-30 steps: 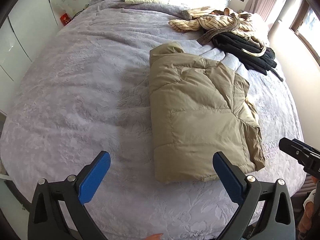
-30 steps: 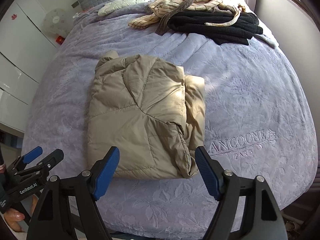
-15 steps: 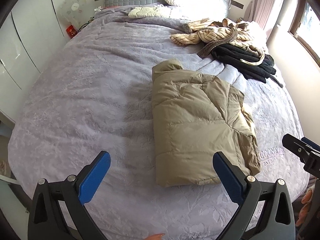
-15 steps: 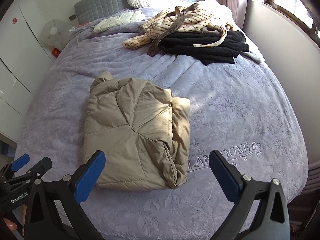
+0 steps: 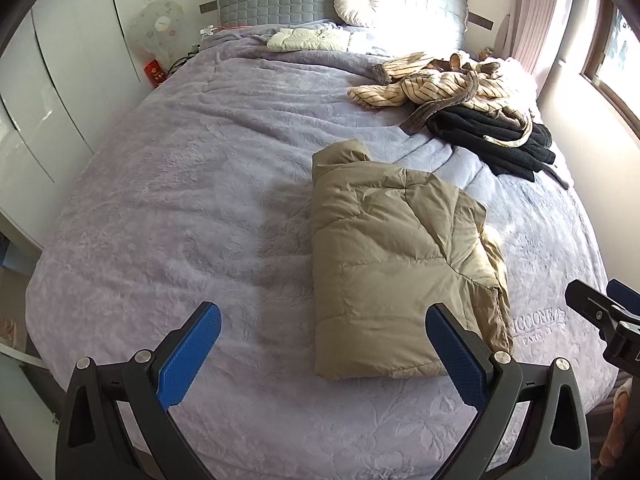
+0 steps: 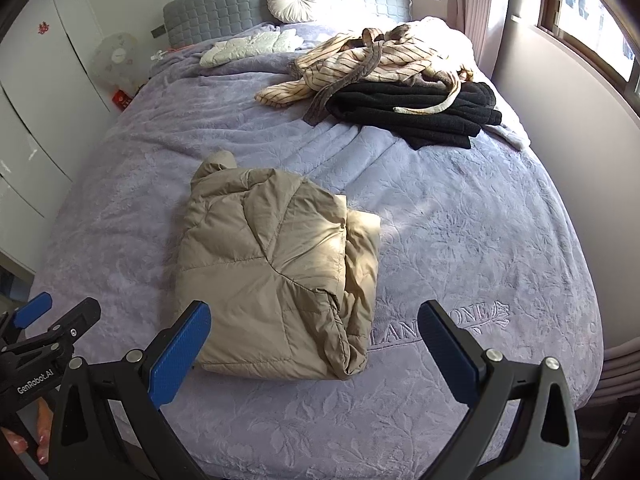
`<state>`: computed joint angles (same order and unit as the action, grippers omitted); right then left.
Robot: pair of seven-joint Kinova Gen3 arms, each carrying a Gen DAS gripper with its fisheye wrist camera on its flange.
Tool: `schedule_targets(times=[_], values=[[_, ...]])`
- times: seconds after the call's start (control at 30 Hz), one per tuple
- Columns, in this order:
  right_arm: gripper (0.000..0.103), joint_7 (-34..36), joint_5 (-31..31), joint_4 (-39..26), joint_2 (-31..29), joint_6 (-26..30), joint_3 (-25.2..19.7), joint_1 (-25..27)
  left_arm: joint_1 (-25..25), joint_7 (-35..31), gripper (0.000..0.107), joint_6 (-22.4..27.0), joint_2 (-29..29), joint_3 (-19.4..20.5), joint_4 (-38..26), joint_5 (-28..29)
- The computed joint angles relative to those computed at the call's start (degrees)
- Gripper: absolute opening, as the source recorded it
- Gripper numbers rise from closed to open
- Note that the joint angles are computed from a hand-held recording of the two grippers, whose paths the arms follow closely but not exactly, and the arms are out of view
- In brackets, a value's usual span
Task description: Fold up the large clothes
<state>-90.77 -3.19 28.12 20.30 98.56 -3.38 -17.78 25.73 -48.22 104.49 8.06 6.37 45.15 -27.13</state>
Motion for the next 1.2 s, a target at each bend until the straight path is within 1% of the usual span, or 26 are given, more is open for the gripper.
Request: schedule_targets(times=[0.23, 0.57, 0.97, 1.2], values=[[0.103, 0.1, 0.0, -0.1, 0.1, 0.0, 0.0, 0.0, 0.3, 1.2, 0.102, 0.6, 0.0, 0.0, -0.5, 0.1], [0.103, 0.2, -0.2, -1.0, 0.5, 0.7, 0.1, 0.2, 0.2, 1.6, 0.102, 0.5, -0.2, 0.0, -0.1, 0.5], [0.103, -0.2, 0.1, 0.0, 0.0, 0.1, 0.1, -0.1, 0.4, 1.9, 0.102, 0.7, -0.2, 0.3, 0.1, -0.1], [0.103, -0.1, 0.0, -0.4, 0.2, 0.3, 0.1, -0.1, 0.2, 1.6, 0.102, 0.9, -0.1, 0.3, 0.0, 0.1]])
